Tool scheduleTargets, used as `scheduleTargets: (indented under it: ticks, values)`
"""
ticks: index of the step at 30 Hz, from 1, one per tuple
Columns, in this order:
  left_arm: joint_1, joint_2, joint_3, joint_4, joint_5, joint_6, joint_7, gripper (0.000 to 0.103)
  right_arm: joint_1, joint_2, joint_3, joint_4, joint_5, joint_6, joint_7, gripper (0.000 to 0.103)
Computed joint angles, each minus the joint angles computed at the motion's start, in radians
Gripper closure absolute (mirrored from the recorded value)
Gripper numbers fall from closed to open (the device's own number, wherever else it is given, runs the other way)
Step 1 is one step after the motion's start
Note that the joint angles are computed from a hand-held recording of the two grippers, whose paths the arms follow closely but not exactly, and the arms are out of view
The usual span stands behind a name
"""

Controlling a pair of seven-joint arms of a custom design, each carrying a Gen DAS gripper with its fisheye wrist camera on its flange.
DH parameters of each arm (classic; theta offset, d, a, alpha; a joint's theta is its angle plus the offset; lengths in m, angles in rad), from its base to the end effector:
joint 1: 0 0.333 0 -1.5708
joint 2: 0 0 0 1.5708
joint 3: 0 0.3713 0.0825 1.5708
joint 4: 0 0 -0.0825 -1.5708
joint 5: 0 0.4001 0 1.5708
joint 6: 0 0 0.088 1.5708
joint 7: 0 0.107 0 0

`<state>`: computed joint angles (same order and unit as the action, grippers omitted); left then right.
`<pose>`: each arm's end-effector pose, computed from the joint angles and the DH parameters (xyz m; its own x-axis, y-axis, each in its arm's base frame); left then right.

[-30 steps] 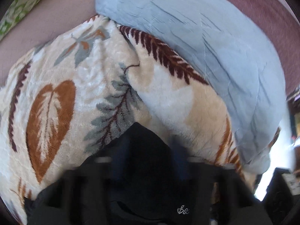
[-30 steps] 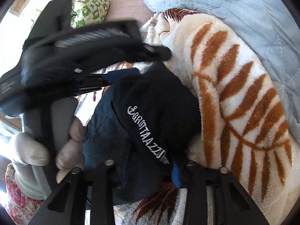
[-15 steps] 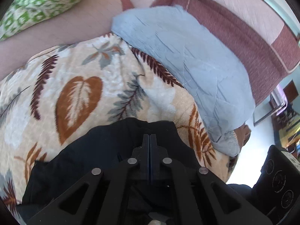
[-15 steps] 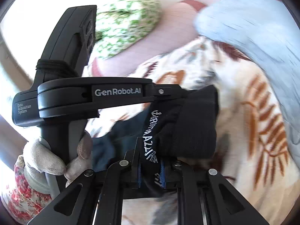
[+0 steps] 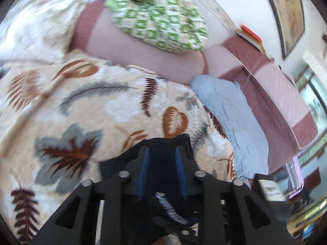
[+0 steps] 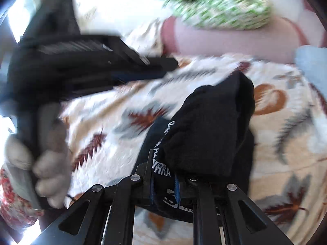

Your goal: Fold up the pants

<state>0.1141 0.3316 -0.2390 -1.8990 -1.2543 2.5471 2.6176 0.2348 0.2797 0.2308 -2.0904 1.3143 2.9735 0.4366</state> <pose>0.6742 -0.0583 0.4006 -0.3207 -0.7657 0.5576 -0.8137 -0.0786 -0.5760 0.5831 0.2101 0.3639 0.4002 -0.8670 -0.2969 -0.7663 -0.1390 -0.6272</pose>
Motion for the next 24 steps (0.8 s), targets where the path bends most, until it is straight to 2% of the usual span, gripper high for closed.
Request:
scheduleTargets:
  ticks: [2, 3, 4, 6, 7, 9, 12, 14, 16, 18, 19, 21, 24]
  values:
    - [0.029, -0.002, 0.007, -0.035, -0.063, 0.001, 0.023, 0.064, 0.062, 0.047, -0.039, 0.008, -0.193, 0.029, 0.151, 0.071]
    - [0.036, 0.002, 0.010, -0.043, -0.086, -0.001, 0.031, 0.063, 0.085, 0.061, -0.049, 0.003, -0.255, 0.049, 0.196, 0.066]
    - [0.045, 0.006, 0.015, -0.051, -0.108, -0.010, 0.038, 0.063, 0.075, 0.066, -0.036, 0.005, -0.268, 0.052, 0.194, 0.059]
    - [0.063, 0.019, 0.024, -0.059, -0.148, -0.040, 0.043, 0.062, -0.008, 0.049, 0.050, -0.005, -0.196, 0.039, 0.095, 0.047]
    - [0.070, 0.025, 0.027, -0.062, -0.167, -0.054, 0.049, 0.062, -0.047, 0.022, 0.083, -0.021, -0.159, 0.009, 0.054, 0.044]
    - [0.084, 0.032, 0.033, -0.070, -0.218, -0.072, 0.084, 0.061, -0.064, -0.028, 0.078, -0.045, -0.117, -0.052, 0.020, 0.044]
    - [0.085, 0.032, 0.043, -0.087, -0.273, -0.072, 0.131, 0.060, -0.058, -0.083, 0.031, -0.051, -0.067, -0.063, 0.023, 0.044]
    - [0.078, 0.029, 0.053, -0.093, -0.281, -0.062, 0.149, 0.059, -0.024, -0.082, -0.018, -0.027, -0.114, 0.000, 0.125, 0.047]
    - [0.078, 0.018, 0.060, -0.104, -0.304, -0.056, 0.182, 0.057, 0.026, -0.045, -0.077, 0.010, -0.295, 0.052, 0.320, 0.058]
    - [0.083, 0.013, 0.068, -0.112, -0.328, -0.067, 0.204, 0.054, 0.128, 0.014, -0.196, 0.059, -0.539, 0.069, 0.584, 0.059]
    - [0.087, 0.015, 0.074, -0.113, -0.331, -0.078, 0.201, 0.052, 0.177, 0.053, -0.254, 0.099, -0.631, 0.051, 0.683, 0.059]
    - [0.091, 0.021, 0.083, -0.111, -0.333, -0.086, 0.183, 0.052, 0.224, 0.124, -0.312, 0.186, -0.740, -0.020, 0.807, 0.059]
    - [0.098, 0.027, 0.091, -0.105, -0.340, -0.083, 0.166, 0.052, 0.232, 0.220, -0.300, 0.307, -0.836, -0.143, 0.876, 0.060]
